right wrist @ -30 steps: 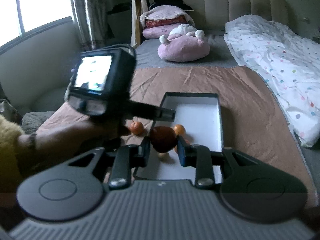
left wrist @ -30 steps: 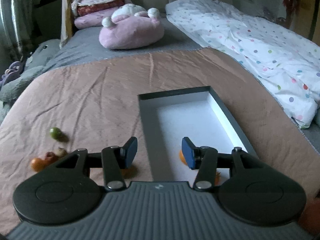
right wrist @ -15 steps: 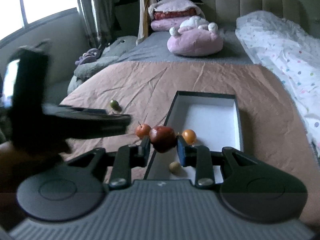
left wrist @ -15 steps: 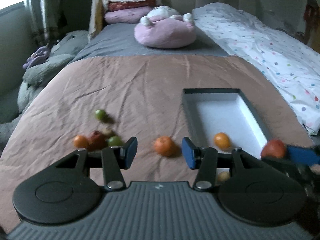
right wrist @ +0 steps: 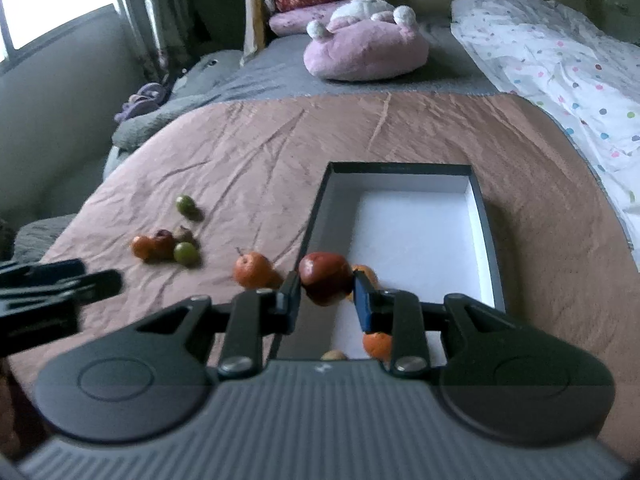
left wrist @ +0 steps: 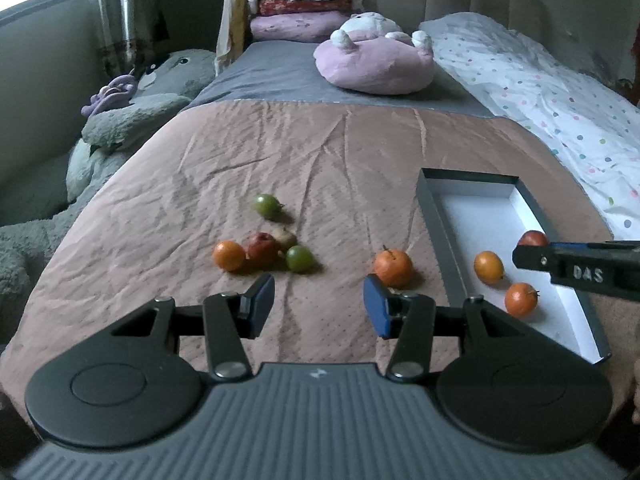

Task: Organize fruits
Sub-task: 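Lower the red apple into the white tray and open the right tool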

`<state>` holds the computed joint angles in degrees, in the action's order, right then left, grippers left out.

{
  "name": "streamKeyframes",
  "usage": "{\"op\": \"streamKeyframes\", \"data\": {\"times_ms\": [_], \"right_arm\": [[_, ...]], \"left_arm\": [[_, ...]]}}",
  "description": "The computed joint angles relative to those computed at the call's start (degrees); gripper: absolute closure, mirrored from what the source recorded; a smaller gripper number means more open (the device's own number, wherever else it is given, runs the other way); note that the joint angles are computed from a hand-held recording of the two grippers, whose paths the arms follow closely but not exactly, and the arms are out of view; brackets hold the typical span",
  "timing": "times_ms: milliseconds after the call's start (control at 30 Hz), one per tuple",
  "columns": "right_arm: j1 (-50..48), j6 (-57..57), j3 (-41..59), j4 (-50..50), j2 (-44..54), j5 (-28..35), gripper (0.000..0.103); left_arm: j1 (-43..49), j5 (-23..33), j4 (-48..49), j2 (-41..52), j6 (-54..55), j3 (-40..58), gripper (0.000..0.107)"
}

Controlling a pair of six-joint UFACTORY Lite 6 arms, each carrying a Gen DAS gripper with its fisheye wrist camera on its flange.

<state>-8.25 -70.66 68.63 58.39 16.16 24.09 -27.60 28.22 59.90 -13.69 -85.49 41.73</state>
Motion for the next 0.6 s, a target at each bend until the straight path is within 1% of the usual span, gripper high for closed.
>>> {"op": "streamKeyframes", "data": {"times_ms": [167, 367, 500, 567, 600], "right_arm": [[1.1, 5.0, 4.2, -3.9, 5.0, -3.2, 0.071], [2.8, 8.7, 7.5, -8.6, 9.2, -4.6, 0.071], [3.9, 9.3, 7.3, -9.0, 10.0, -7.2, 0.070], [4.1, 11.1, 7.7, -10.2, 10.4, -7.5, 0.071], [4.1, 11.7, 8.1, -10.5, 10.6, -7.4, 0.070]], "left_arm": [[0.9, 0.6, -1.0, -3.4, 1.5, -2.9, 0.052], [2.7, 0.0, -2.0, -5.6, 2.8, -5.5, 0.051], [3.8, -0.4, -1.3, -6.2, 2.8, -6.6, 0.051], [4.3, -0.6, -0.4, -6.4, 2.4, -7.1, 0.051], [4.7, -0.8, -0.3, -6.5, 2.4, -7.3, 0.051]]}}
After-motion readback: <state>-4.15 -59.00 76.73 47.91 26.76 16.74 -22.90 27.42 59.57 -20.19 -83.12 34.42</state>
